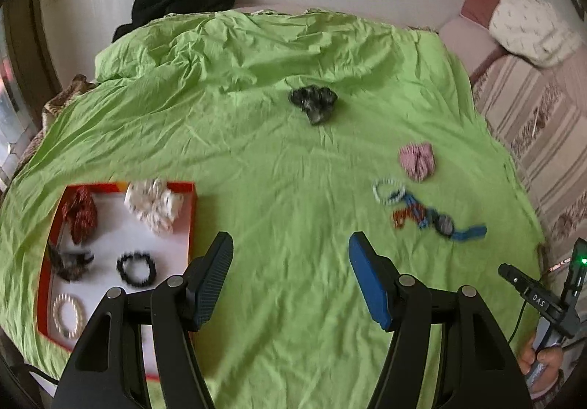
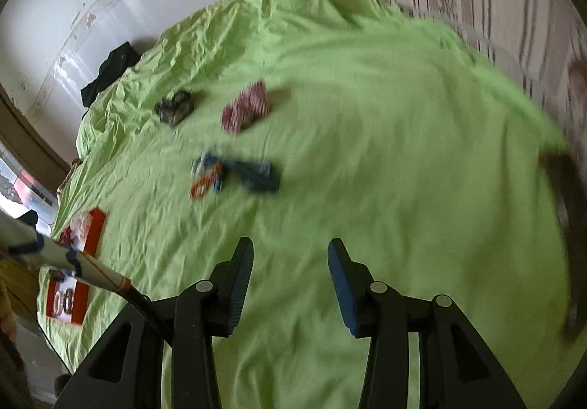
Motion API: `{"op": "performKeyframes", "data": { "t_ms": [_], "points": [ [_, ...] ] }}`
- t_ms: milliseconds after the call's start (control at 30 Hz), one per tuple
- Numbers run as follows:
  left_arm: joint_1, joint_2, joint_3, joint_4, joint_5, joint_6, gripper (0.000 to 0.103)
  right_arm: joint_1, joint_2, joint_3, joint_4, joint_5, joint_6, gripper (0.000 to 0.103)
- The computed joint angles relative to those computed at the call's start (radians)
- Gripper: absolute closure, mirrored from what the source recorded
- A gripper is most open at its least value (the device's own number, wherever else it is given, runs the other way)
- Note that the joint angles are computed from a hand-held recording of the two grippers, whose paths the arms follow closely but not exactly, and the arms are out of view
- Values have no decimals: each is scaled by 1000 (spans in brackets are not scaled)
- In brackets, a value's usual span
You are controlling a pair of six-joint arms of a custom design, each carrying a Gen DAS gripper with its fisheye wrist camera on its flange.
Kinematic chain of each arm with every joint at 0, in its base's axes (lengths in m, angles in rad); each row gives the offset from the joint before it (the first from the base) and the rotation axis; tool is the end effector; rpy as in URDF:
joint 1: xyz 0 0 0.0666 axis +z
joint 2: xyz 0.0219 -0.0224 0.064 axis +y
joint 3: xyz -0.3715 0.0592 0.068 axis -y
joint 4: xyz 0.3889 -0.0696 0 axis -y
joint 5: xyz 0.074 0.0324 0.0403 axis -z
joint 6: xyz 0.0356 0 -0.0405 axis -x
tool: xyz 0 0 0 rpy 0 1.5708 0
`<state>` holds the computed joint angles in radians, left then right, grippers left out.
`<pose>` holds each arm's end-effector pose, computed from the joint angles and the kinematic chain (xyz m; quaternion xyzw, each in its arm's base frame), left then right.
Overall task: Organize jewelry
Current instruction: 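Move both open tools toward the black sheer and red plaid scrunchies, then grasp the black sheer scrunchie with left tool while right tool grasps red plaid scrunchie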
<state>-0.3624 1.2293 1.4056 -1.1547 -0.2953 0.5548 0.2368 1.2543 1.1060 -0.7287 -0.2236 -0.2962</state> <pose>0.3819 -0.1341 0.4819 -0.1336 0.9375 -0.0016 0.3212 0.4113 0.1070 0.3636 -0.0102 0.9353 0.1902 0.2983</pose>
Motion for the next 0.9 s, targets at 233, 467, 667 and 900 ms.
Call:
{"op": "performKeyframes", "data": {
  "t_ms": [233, 467, 667, 900],
  "points": [
    [172, 260, 282, -71, 179, -30, 33, -25, 218, 317, -130, -10, 120, 48],
    [272, 511, 453, 7, 362, 51, 33, 4, 504, 664, -270, -51, 180, 39],
    [313, 689, 578, 76, 475, 117, 33, 28, 703, 882, -374, -35, 228, 37],
    [321, 830, 703, 137, 569, 161, 32, 48, 849, 1041, -449, -64, 253, 37]
  ]
}}
